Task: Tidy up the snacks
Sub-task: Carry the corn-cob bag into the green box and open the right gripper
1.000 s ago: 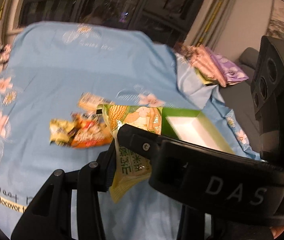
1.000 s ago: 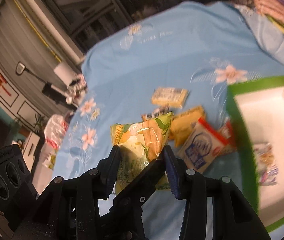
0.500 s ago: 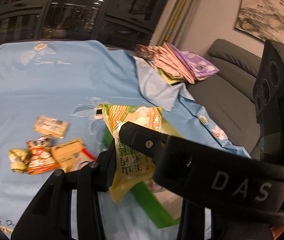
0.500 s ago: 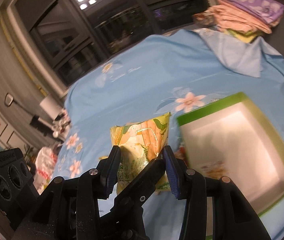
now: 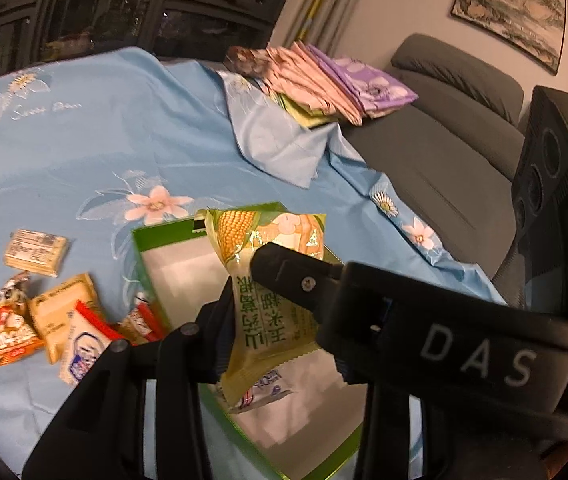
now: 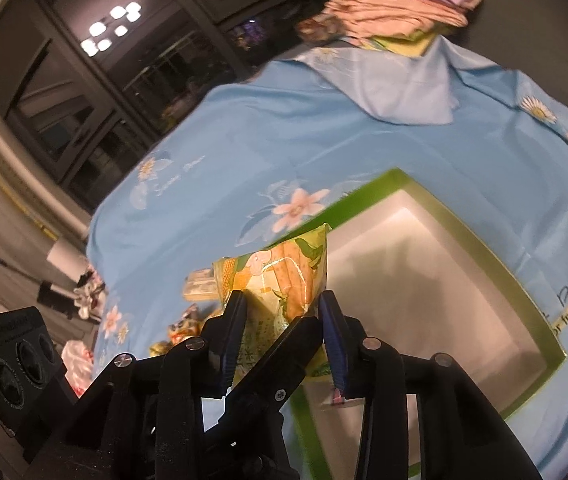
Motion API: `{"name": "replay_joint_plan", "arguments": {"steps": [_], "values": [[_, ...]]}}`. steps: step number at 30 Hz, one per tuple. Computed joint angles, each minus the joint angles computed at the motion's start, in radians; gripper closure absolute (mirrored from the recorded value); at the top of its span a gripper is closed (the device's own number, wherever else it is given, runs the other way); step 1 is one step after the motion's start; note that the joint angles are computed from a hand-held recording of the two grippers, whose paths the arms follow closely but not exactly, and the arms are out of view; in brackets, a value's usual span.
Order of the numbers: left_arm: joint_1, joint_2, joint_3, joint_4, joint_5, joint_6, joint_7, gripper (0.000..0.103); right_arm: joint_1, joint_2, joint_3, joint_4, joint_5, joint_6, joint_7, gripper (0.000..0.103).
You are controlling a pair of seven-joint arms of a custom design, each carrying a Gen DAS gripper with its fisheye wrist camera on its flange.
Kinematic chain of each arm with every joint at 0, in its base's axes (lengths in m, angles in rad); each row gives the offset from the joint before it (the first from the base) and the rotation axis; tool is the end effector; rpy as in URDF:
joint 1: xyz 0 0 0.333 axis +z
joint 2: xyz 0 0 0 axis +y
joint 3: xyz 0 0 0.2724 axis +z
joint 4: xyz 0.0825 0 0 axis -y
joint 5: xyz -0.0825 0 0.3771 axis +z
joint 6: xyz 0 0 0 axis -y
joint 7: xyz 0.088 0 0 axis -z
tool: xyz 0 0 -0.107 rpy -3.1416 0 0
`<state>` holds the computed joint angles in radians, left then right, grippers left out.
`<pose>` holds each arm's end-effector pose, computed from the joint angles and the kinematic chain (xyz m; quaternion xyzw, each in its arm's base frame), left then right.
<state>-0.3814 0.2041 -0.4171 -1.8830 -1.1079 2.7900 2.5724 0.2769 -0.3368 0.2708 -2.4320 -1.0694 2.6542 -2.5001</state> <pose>0.4757 -0.4112 0.4288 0.3215 -0.8217 0.4702 0.0164 0.3972 0.2732 0.4355 -0.3344 0.8313 -0.2031 0.3948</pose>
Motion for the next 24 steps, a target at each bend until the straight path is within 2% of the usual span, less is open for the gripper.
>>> {"name": "replay_joint_plan", "arguments": {"steps": [4, 6, 10, 18, 24], "values": [[-0.008, 0.042, -0.001, 0.034, 0.044, -0.028, -0.065, 0.064, -0.006, -0.020, -0.012, -0.036, 0.032, 0.007, 0.015, 0.065], [-0.009, 0.067, 0.002, 0.057, 0.081, -0.068, -0.120, 0.065, 0.000, -0.024, -0.016, -0.044, 0.077, -0.014, -0.006, 0.065], [-0.018, 0.086, 0.001, 0.069, 0.157, -0.067, -0.187, 0.066, -0.003, -0.020, -0.024, -0.056, 0.121, -0.005, -0.040, 0.068], [-0.018, 0.134, 0.001, 0.108, 0.281, -0.130, -0.329, 0.069, -0.002, -0.015, -0.036, -0.073, 0.232, -0.014, -0.124, 0.074], [-0.011, 0.155, -0.005, 0.128, 0.325, -0.165, -0.384, 0.069, -0.006, -0.021, -0.038, -0.088, 0.277, -0.013, -0.156, 0.078]]}}
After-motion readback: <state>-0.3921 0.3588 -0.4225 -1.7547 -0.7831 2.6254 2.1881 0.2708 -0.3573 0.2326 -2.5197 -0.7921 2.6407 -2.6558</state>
